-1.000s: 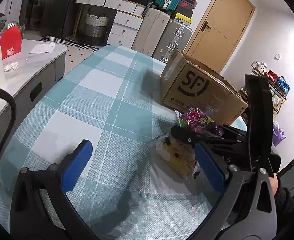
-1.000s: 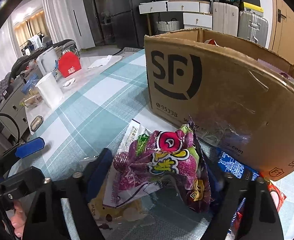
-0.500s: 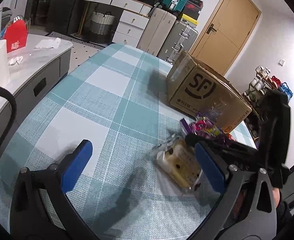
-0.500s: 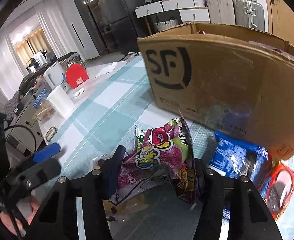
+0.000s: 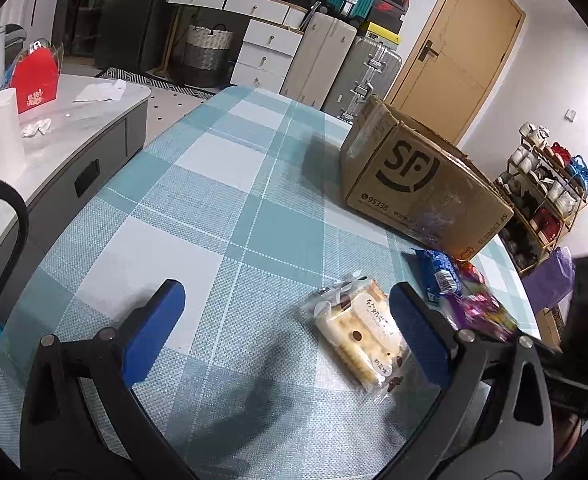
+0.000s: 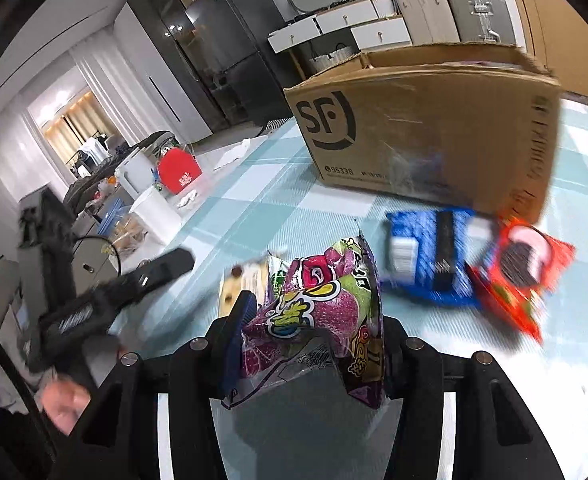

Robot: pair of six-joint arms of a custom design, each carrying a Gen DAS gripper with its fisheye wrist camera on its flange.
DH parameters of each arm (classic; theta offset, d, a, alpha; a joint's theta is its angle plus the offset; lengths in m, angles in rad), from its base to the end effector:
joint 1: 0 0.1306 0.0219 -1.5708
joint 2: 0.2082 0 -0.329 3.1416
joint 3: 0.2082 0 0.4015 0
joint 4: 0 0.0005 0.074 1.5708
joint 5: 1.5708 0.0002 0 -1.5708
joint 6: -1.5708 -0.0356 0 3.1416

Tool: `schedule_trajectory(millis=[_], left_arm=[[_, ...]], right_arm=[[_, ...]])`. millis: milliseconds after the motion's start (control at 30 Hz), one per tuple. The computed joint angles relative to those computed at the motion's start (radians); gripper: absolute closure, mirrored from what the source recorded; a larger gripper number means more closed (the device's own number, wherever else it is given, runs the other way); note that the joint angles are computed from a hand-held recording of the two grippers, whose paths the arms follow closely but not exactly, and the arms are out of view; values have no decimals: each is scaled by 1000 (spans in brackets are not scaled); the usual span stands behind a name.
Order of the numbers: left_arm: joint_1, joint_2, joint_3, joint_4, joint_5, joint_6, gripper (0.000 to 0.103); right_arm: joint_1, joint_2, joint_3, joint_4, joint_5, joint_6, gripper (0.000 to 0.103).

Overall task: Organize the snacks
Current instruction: 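Grasp the cream biscuit pack with the left tool while the right tool holds its bag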

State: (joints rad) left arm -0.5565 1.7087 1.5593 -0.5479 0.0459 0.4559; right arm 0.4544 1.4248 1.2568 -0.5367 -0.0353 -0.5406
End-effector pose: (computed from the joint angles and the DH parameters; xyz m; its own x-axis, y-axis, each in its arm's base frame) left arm 0.5206 -0.3263 0.3098 -0.7350 -0.0607 -0.6753 0.2605 0.8942 -0.3640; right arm 0.4683 0.2296 0.3207 -0.7372 0.2123 -0.6414 -0.0972 0.9061 0.4117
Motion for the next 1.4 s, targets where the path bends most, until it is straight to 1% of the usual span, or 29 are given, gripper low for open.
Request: schedule_trajectory(millis=[133, 200, 300, 367, 433, 500, 533, 567, 600, 667, 733, 800, 867, 900, 967, 1000, 1033, 1067, 1133, 1200, 1333, 1400], left_arm=[[-5, 3, 6, -8, -18, -8, 1], [-10, 8, 18, -32, -39, -11, 1], [-15, 17, 31, -48, -46, -25, 1], [-21, 30, 53, -86, -56, -34, 1], [-27, 32, 59, -112, -41, -35, 1], [-41, 28, 56, -119, -18, -37, 1], [-50, 29, 62, -127, -25, -43, 1], [-62, 35, 77, -142, -37, -56, 1], [-68, 39, 87, -152, -40, -64, 1], [-83, 68, 137, -196, -48, -72, 1], [-91, 114, 209, -263, -52, -62, 1], [-91, 176, 299, -350, -41, -26, 1], [-84, 198, 325, -357, -20, 19, 1], [-81, 210, 339, -360, -17, 62, 1], [-85, 229, 370, -379, -37, 92, 1], [-87, 252, 406, -411, -39, 95, 2], [-92, 269, 436, -438, -58, 93, 1], [-95, 278, 448, -451, -69, 92, 1], [-109, 310, 497, -495, -117, 79, 1], [-125, 344, 545, -538, -174, 46, 1], [-144, 406, 636, -616, -245, 9, 1], [-149, 424, 661, -636, -267, -3, 1]], right_arm=[[2, -97, -104, 10, 24, -33, 51], [-2, -147, -156, 13, 41, -51, 51], [-19, -214, -222, 13, 65, -76, 51], [-34, -258, -261, 16, 82, -89, 51], [-51, -297, -294, 13, 97, -90, 51], [-65, -324, -313, 9, 111, -85, 51], [-69, -338, -325, 11, 121, -79, 51], [-73, -350, -337, 16, 117, -82, 51], [-83, -348, -341, 30, 92, -86, 51], [-97, -345, -346, 40, 51, -97, 51], [-103, -351, -353, 47, 34, -95, 51], [-103, -355, -359, 67, 29, -98, 51], [-114, -360, -373, 96, 7, -114, 51], [-114, -357, -372, 102, 4, -125, 51], [-122, -367, -387, 123, -9, -144, 51], [-127, -372, -395, 135, -22, -154, 51], [-130, -374, -398, 136, -23, -164, 51], [-132, -375, -399, 138, -24, -169, 51], [-133, -382, -407, 151, -29, -176, 51], [-132, -386, -410, 158, -28, -174, 51], [-130, -394, -419, 173, -32, -177, 51], [-133, -399, -425, 179, -37, -183, 51]])
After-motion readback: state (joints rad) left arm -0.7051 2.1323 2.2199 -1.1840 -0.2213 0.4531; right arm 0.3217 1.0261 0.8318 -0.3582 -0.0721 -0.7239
